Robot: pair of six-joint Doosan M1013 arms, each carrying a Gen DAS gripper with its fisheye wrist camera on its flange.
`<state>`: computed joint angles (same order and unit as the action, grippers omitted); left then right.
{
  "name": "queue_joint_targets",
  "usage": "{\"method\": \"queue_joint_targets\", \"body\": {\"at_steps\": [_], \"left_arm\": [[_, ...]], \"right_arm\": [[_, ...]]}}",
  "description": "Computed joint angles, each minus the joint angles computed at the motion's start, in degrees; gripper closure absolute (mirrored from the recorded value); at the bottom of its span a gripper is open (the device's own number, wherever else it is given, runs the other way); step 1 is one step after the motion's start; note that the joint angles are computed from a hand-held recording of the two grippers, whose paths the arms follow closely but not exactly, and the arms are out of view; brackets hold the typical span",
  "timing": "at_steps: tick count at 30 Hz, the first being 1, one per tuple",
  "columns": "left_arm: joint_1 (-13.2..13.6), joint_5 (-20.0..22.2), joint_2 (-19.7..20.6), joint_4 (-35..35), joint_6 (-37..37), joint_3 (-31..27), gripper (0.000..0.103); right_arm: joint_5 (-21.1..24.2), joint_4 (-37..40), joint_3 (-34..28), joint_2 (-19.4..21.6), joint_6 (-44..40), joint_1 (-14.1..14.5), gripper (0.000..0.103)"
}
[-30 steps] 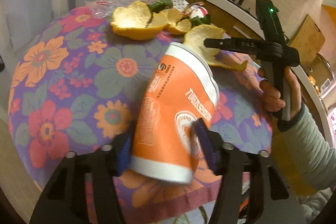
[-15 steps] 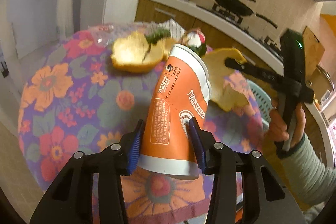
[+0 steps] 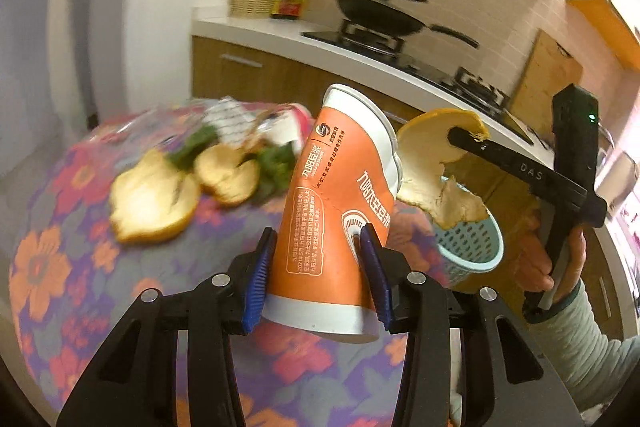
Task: Collect trash
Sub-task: 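Carry the orange cup and orange peel over the blue basket, then open both tools to drop the cup and peel into the basket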
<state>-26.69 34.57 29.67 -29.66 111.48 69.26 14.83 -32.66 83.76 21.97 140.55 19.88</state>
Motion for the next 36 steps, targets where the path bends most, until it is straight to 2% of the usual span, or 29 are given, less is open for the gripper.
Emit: {"method": "queue_joint_targets", "body": {"at_steps": [4, 7, 9, 13, 17, 27, 32, 36], "left_arm": [[-2.0, 4.5, 3.5, 2.3, -0.1, -6.6, 0.062], [-4.1, 8.3, 6.6, 5.5, -0.4, -12.4, 0.062], [-5.4, 11.1, 8.9, 7.1, -0.7, -16.5, 0.062], [-7.6, 16.9, 13.9, 9.0, -1.4, -24.7, 0.062], [-9.5, 22.4, 18.3, 10.9, -2.1, -31.6, 0.062], [-11.8, 30.9, 26.1, 13.7, -4.8, -44.6, 0.062], [-12.4, 34.6, 29.8, 14.3, -6.9, -51.0, 0.061], [-13.0, 37.2, 32.5, 14.8, -7.3, -55.6, 0.061]], "right_arm": [[1.7, -17.7, 4.8, -3.1, 20.1, -1.5, 0.101], [4.6, -24.9, 7.4, -4.5, 29.3, -2.4, 0.101], [6.9, -25.6, 9.0, -5.2, 31.8, -3.3, 0.101], [9.3, -21.5, 11.0, -5.4, 31.6, -5.3, 0.101], [11.6, -14.6, 11.5, -4.8, 27.3, -7.0, 0.101], [16.7, 4.0, 9.5, -2.1, 13.2, -9.9, 0.099], [19.0, 12.5, 8.9, -1.3, 6.7, -10.7, 0.094], [19.5, 15.4, 9.6, -1.8, 4.0, -11.0, 0.083]]}}
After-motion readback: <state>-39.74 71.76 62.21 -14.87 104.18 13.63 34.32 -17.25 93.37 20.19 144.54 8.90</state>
